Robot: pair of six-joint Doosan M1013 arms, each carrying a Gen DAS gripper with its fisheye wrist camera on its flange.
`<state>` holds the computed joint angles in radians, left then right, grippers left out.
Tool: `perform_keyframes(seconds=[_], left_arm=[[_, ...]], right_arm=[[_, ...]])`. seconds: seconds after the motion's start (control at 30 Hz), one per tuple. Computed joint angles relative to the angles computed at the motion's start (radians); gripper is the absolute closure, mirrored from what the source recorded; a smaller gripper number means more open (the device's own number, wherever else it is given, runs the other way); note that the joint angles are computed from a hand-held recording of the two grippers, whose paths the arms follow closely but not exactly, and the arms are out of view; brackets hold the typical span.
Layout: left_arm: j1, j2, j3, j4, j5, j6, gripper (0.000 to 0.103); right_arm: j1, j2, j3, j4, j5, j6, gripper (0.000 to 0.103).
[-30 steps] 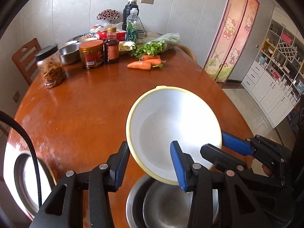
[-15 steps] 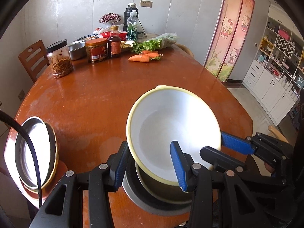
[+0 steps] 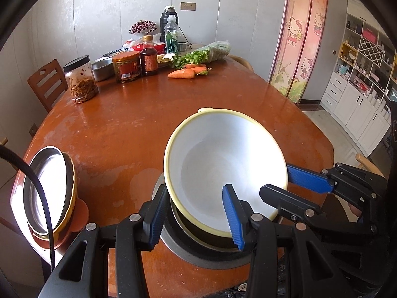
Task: Organize plates and bowls
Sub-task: 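Lower the yellow-rimmed bowl into the steel mixing bowl with both tools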
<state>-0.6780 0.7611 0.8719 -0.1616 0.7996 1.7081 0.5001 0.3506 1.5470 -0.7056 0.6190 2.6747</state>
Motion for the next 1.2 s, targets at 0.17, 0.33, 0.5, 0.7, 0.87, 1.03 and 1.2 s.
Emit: perform_keyframes(seconds=[0.17, 0.33, 0.5, 0.7, 0.87, 1.03, 1.2], left_arm=[[0.000, -0.013, 0.022, 0.005, -0.023, -0.001, 0.059], [0.003, -0.023, 0.039, 0.010, -0.040, -0.014, 0.058], [0.006, -0.033, 0.053, 0.015, -0.053, -0.026, 0.055], [0.011, -0.049, 0.081, 0.003, -0.080, -0.027, 0.052], [0.014, -0.057, 0.093, 0.005, -0.093, -0.033, 0.050], [0.017, -0.064, 0.105, 0.008, -0.102, -0.043, 0.049], [0.018, -0.072, 0.117, 0.009, -0.117, -0.045, 0.049]], right_arm=[[0.003, 0.003, 0.000, 0.001, 0.014, -0.003, 0.067], [0.001, 0.000, 0.005, 0.000, 0.006, 0.009, 0.067], [0.001, -0.001, 0.005, 0.003, 0.006, 0.016, 0.066], [0.005, -0.001, 0.002, 0.003, 0.013, 0.024, 0.064], [0.006, -0.003, 0.002, 0.004, 0.009, 0.031, 0.056], [0.010, -0.007, 0.005, -0.020, 0.008, 0.055, 0.054], [0.014, -0.011, 0.007, -0.039, 0.011, 0.079, 0.053]])
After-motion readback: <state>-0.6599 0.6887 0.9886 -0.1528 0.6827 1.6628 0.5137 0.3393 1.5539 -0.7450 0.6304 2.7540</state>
